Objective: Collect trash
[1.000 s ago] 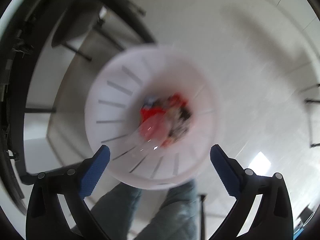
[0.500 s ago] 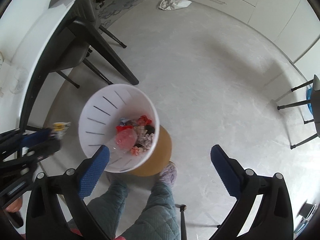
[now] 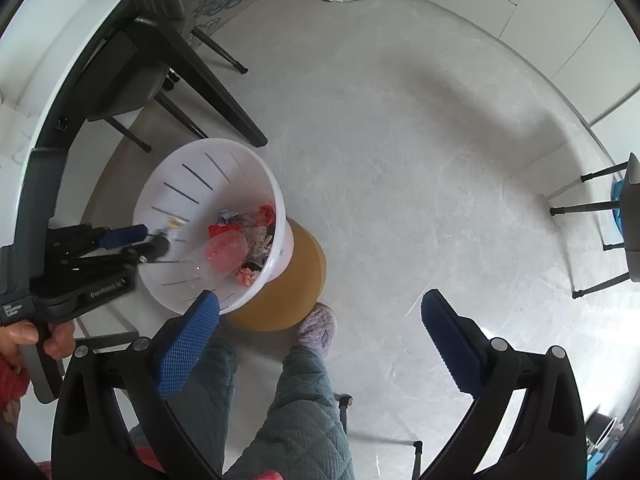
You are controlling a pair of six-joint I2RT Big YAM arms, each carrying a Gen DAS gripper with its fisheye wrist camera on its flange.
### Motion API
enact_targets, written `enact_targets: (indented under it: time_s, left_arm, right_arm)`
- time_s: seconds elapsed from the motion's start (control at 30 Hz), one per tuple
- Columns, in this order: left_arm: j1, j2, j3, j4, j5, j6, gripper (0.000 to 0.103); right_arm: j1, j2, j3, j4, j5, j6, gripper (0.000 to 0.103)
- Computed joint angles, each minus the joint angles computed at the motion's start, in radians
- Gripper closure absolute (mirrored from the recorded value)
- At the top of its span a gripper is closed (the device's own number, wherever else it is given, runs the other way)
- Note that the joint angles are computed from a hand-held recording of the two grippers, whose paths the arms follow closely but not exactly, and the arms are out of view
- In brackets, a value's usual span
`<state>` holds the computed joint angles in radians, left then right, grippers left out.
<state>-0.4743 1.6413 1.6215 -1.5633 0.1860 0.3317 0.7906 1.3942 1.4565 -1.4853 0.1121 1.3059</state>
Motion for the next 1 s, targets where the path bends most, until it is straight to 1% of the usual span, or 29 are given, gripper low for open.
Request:
enact_targets:
  time_s: [0.1,0.13,0.27,0.43,0.6,0.7,0.77,0.87,0.9,0.93,0.97,1.0]
  left_arm:
    - [-0.009,-0.016,-0.008,0.019,0.005,-0.025,0.016]
    - [-0.013,-0.015,-0.008,0.018,0.006,-0.029,0.015]
    - [-0.028,-0.024,-0.006,0.000,0.008,-0.033,0.014]
    - [-0.035,-0.044,0.010,-0.020,0.018,-0.025,0.014]
    - [-0.031,-0.075,0.062,-0.044,0.036,-0.038,0.014]
    - [-0.020,-0.104,0.128,-0.064,0.054,-0.065,0.014]
    - [-0.004,-0.127,0.188,-0.069,0.055,-0.079,0.014]
    - [0.029,-0.155,0.294,-0.065,0.016,-0.088,0.013]
    - [0.044,-0.160,0.332,-0.065,0.005,-0.089,0.012]
    - [0.066,-0.162,0.383,-0.064,-0.011,-0.092,0.011]
    - [0.096,-0.159,0.447,-0.063,-0.029,-0.100,0.008]
    - [0.112,-0.154,0.484,-0.063,-0.038,-0.107,0.008]
  right_arm:
    - [0.000,-0.003,-0.005,0.004,-0.003,0.001,0.003]
    - [0.004,-0.001,-0.005,0.005,-0.003,0.010,0.003]
    - [0.000,-0.012,-0.012,0.005,-0.001,0.023,0.003]
    - [0.001,-0.032,-0.019,-0.020,0.030,0.060,0.003]
    - [-0.009,-0.060,-0.026,-0.067,0.060,0.099,0.003]
    - [-0.016,-0.054,0.001,-0.098,0.072,0.108,0.003]
    - [-0.021,-0.033,0.051,-0.120,0.086,0.097,0.003]
    - [-0.021,0.035,0.186,-0.155,0.122,0.034,0.003]
    - [-0.017,0.077,0.270,-0.157,0.138,-0.007,0.003]
    - [-0.017,0.104,0.326,-0.155,0.148,-0.038,0.003]
    - [-0.015,0.145,0.407,-0.157,0.161,-0.077,0.003]
    - [-0.011,0.190,0.495,-0.165,0.172,-0.116,0.003]
